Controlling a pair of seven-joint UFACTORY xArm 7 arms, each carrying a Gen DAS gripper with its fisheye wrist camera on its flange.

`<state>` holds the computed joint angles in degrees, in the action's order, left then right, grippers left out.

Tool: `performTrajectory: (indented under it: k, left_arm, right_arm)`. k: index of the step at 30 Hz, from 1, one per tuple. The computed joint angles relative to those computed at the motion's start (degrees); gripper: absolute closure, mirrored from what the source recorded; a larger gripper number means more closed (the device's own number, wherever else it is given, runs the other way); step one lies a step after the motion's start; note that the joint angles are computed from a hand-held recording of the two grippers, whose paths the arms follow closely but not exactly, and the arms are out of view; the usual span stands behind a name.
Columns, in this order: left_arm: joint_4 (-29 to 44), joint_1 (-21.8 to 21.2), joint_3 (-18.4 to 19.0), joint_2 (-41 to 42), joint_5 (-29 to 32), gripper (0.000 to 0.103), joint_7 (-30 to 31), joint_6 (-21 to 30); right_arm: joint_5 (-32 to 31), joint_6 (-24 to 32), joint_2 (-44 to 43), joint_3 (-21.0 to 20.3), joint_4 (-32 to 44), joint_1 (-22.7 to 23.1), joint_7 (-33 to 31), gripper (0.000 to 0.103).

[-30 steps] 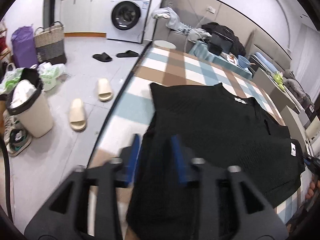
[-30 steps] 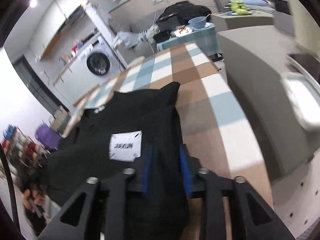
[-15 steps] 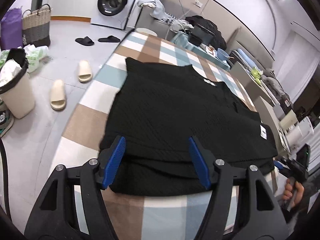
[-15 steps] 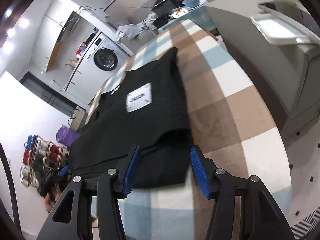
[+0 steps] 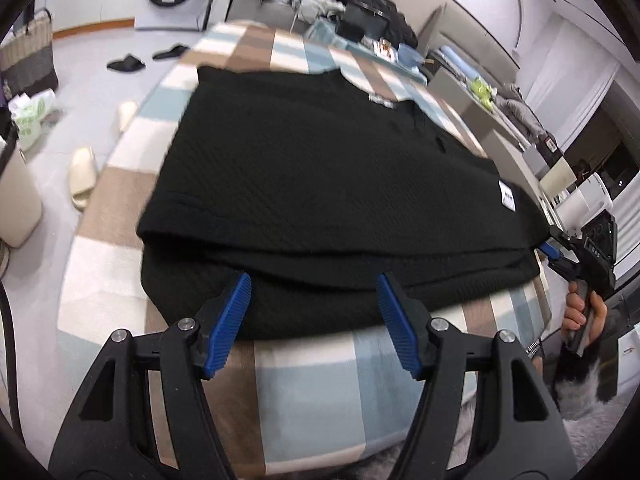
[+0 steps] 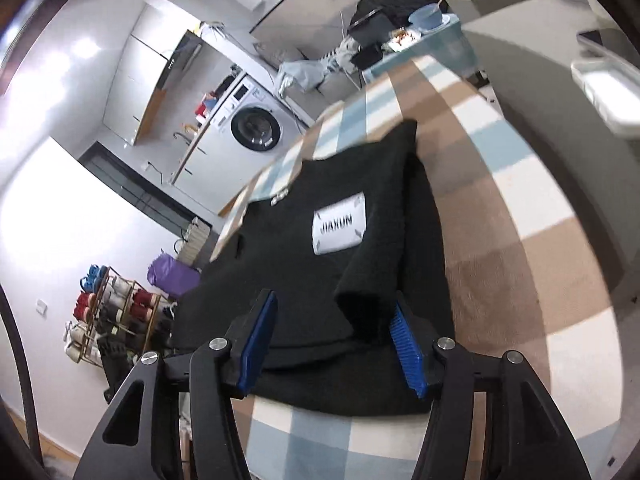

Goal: Fold small clothes

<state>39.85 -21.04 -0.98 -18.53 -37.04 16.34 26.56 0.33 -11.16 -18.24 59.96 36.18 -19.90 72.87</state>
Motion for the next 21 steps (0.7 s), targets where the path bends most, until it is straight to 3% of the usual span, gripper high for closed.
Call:
performTrajectory:
  k: [4,9,11,13,15,21]
  left_arm:
    - [1.28,0.00,1.52,1.37,-2.68,0.040,1.80,2.25]
    - [1.38,1.60,1.40,1.58,-5.06,0.040,1.63,1.48]
    - [1.01,3.26,-0.12,1.30,-2.19,0.040,-1.41,-0.91]
    - [0.39,4.49,-1.04,1.45,0.57,0.030,-5.60,-3.56]
    - [1.87,3.14,1.40,3.03,-2.03,0.030,-4.60,-0.51]
    - [1.82,2.68,2.71,4.73,-9.50,0.030,-1.30,-5.85]
  right_arm:
    - [0.22,0.14,1.70,3.35,0.16,-2.03,0.89,0.046]
    - [-0.18,-0.27,1.96,5.05,0.18,-3.45,1.49,0.045]
    - [-0.44,-0.20,2.52,5.44,0.50,-4.02,1.36,0.045]
    - [-0.81,-0.13,3.00,6.13,0.86,-4.78,1.10,0.045]
    - [-1.00,-0.35,3.25,7.31,1.20,-5.97,0.95,0.044]
    - [-1.11,-0.32,4.07,7.58,1.82,-6.46,0.04,0.044]
